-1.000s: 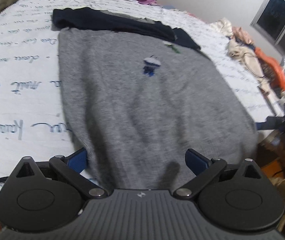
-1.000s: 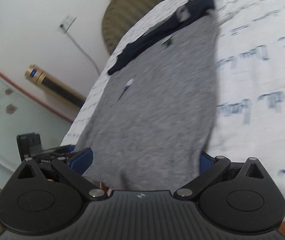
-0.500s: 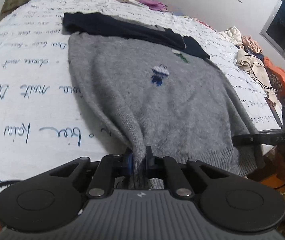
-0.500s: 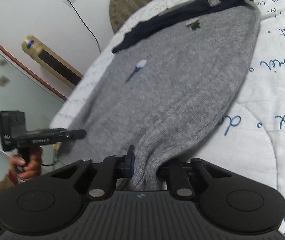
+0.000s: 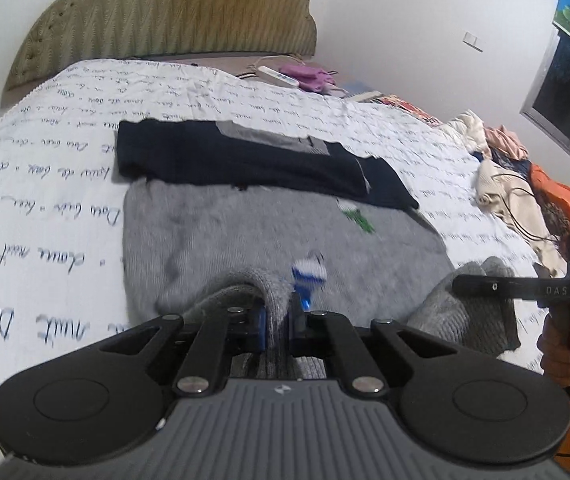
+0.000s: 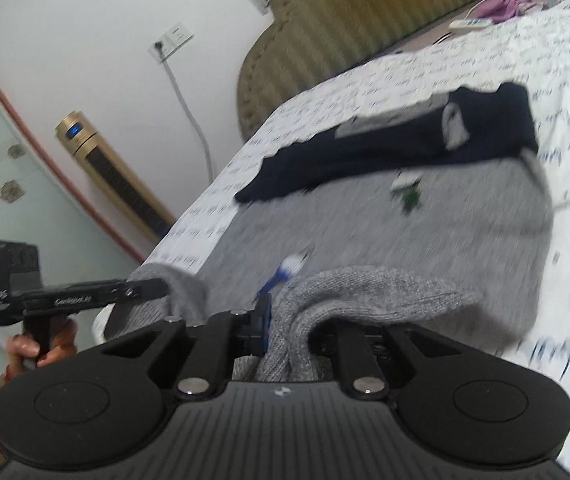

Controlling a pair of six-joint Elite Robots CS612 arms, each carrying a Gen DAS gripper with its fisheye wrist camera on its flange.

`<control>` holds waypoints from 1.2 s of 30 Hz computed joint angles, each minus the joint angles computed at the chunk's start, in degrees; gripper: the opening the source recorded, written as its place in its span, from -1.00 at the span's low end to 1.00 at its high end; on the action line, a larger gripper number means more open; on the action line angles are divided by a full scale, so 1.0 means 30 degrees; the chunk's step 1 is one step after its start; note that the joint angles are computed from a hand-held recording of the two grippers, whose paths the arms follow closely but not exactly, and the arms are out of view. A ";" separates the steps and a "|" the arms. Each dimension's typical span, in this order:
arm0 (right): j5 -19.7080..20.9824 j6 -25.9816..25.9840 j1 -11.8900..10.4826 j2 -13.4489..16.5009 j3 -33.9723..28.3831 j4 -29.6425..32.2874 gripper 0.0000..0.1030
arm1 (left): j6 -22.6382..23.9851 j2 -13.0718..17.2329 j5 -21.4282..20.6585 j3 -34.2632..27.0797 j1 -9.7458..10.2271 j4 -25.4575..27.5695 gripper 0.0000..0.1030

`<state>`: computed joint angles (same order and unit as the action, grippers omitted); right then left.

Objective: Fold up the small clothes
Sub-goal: 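Lift the hem with both grippers and fold it over the navy sleeves toward the collar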

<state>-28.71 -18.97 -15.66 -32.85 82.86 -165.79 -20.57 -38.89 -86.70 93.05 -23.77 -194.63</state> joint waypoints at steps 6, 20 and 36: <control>-0.0747 0.3315 0.0217 0.1225 -0.2040 -0.2111 -0.77 | -0.0387 0.0472 0.1453 -0.1159 0.0044 0.0024 -0.84; -0.2757 0.8130 0.0738 0.3522 -0.6276 -0.3396 -0.77 | -0.0518 0.1781 0.4351 -0.5294 0.0307 0.3835 -0.83; -0.4114 0.7916 0.0969 0.4417 -0.8500 -0.0696 -0.76 | -0.0451 0.3092 0.4842 -0.8113 0.0622 0.6686 -0.83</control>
<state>-41.05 4.78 -12.75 -19.60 57.36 -167.88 -21.92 -29.62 -72.17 68.71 -21.90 -174.58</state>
